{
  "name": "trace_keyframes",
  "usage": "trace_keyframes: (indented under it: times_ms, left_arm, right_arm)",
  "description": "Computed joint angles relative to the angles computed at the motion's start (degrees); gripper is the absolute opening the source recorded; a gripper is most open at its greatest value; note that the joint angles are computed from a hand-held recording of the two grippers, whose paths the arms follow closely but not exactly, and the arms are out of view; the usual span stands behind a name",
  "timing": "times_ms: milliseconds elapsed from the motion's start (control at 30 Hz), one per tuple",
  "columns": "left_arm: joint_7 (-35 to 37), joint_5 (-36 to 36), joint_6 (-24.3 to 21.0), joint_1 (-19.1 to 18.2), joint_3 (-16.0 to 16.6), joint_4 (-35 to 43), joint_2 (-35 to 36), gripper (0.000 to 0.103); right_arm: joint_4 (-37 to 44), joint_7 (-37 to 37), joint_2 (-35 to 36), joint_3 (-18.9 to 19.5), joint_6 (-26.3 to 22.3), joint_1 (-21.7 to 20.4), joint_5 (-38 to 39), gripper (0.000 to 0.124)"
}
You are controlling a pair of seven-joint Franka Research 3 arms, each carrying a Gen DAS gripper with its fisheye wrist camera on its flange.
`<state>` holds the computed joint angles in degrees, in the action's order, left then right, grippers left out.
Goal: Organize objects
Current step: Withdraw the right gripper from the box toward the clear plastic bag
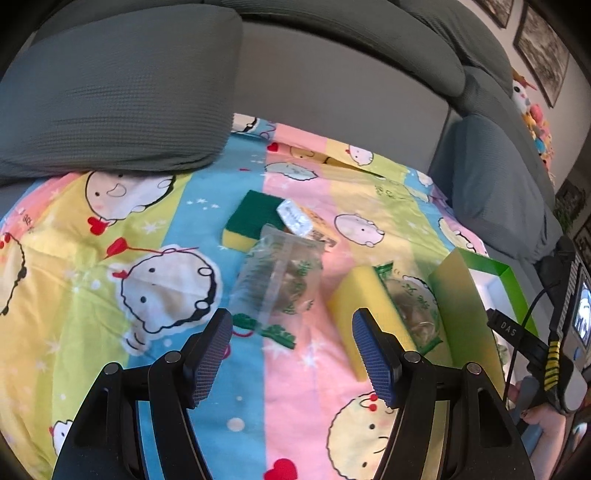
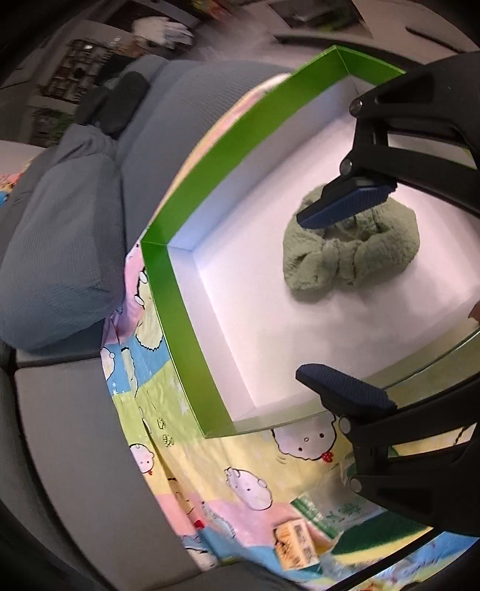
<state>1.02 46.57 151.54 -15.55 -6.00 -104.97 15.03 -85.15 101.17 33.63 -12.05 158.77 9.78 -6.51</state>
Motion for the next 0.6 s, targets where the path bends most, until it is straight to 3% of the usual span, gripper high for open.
trace_keyframes:
  times_ms: [400,467,600]
  left_arm:
    - [1.4,-3.6,2.4,1.6,-0.2,-2.1,-0.5,0.068]
    - [1.6,-4.0,3.0,1.7,0.0,-2.4,-0.4,0.068]
    - [2.4,-4.9,3.6,1.9,0.0,-2.6,-0.3,0.069]
  right_arm:
    - [-2.5,-4.6,-1.6,3.2,2.6,-1.2,3.5,0.075]
    - [-3.6,-4.0,-2.1,1.3,4.0,0.4,2.2,0.075]
    - [-3.4,-4.4,-2.1,1.1,3.8,0.6,2.5,0.075]
